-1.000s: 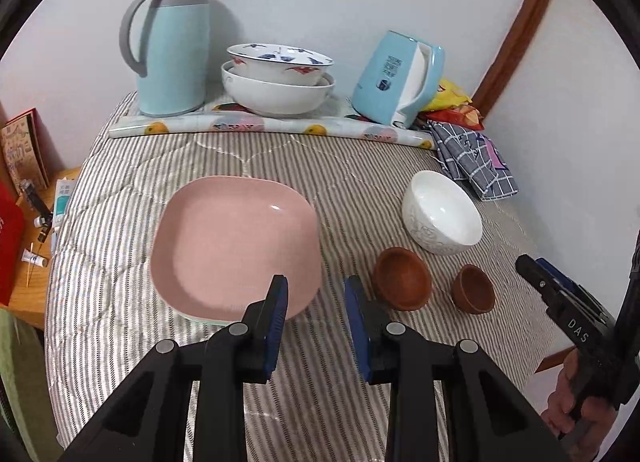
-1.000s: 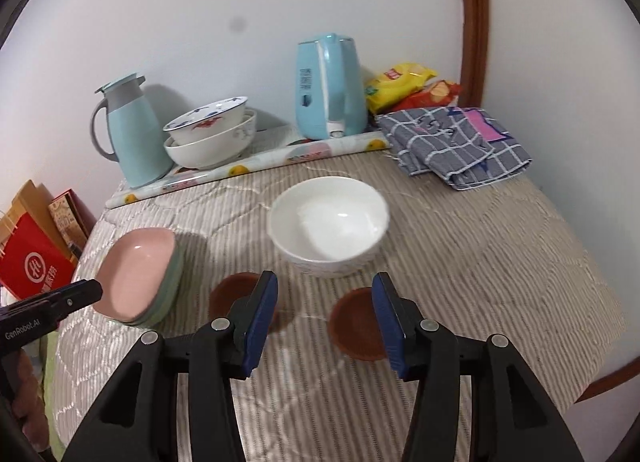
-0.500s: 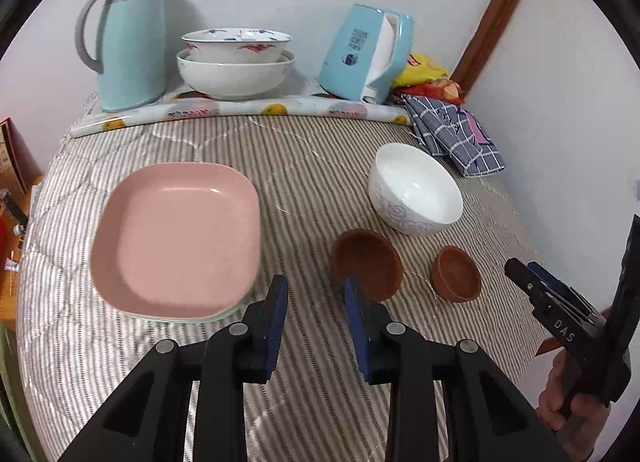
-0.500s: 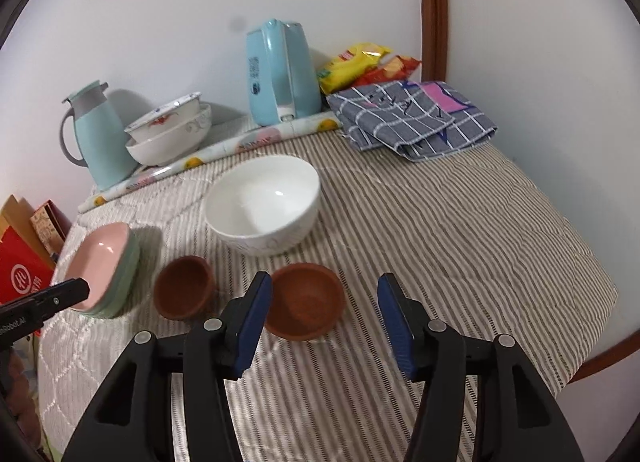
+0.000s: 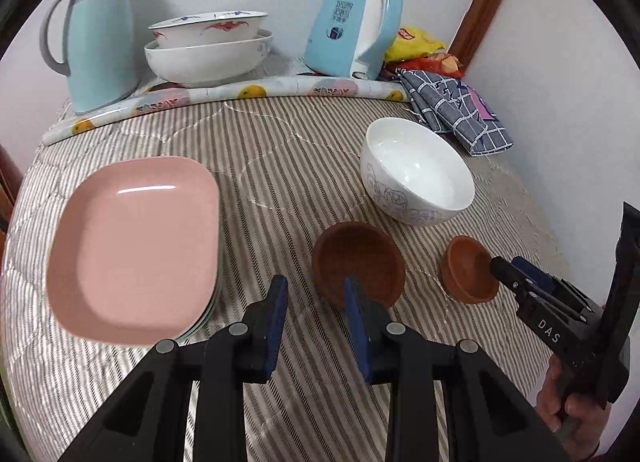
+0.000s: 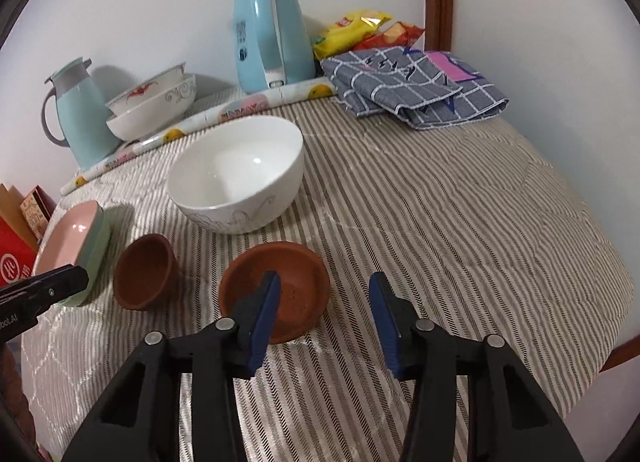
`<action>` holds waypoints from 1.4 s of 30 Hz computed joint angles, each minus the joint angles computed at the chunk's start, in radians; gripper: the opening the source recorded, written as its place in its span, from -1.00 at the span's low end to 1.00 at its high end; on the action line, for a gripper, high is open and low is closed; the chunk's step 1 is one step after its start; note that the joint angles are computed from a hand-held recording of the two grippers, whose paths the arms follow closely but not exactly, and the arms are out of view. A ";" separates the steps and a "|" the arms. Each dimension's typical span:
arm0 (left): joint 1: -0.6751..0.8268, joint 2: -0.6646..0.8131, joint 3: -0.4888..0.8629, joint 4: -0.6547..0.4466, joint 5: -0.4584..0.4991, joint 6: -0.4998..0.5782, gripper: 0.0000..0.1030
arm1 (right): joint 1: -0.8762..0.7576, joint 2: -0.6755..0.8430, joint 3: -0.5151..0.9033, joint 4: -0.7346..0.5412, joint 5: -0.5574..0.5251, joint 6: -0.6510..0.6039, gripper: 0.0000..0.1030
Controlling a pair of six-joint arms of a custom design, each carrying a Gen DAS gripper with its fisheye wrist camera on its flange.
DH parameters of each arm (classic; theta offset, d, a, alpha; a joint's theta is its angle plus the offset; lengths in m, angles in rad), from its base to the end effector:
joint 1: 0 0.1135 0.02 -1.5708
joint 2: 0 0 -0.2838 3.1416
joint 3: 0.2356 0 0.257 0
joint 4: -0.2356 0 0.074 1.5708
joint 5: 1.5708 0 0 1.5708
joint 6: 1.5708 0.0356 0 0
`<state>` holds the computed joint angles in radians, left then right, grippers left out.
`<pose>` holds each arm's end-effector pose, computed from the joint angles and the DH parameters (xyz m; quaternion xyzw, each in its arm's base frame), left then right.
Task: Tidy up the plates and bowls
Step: 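Grasp a brown clay bowl with the left gripper while the right gripper grasps the other brown bowl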
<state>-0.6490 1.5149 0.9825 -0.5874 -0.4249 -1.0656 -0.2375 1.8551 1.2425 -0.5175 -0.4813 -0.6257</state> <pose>0.2449 -0.1674 0.2259 -0.2431 0.9224 -0.0307 0.2984 0.3767 -0.0742 0.1958 -0.2339 0.9199 0.1224 0.2901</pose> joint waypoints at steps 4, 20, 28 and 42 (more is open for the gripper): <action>0.028 0.032 0.006 0.033 0.014 0.035 -0.45 | 0.012 0.041 0.024 -0.012 0.012 0.000 -0.30; 0.098 0.143 0.016 0.112 0.098 0.086 -0.45 | 0.049 0.096 0.040 -0.014 0.042 -0.008 -0.45; 0.123 0.186 0.023 0.149 0.130 0.112 -0.54 | 0.057 0.103 0.045 -0.010 0.039 0.005 -0.46; 0.110 0.178 0.016 0.166 0.106 0.125 -0.78 | 0.051 0.096 0.035 -0.006 0.011 -0.010 -0.71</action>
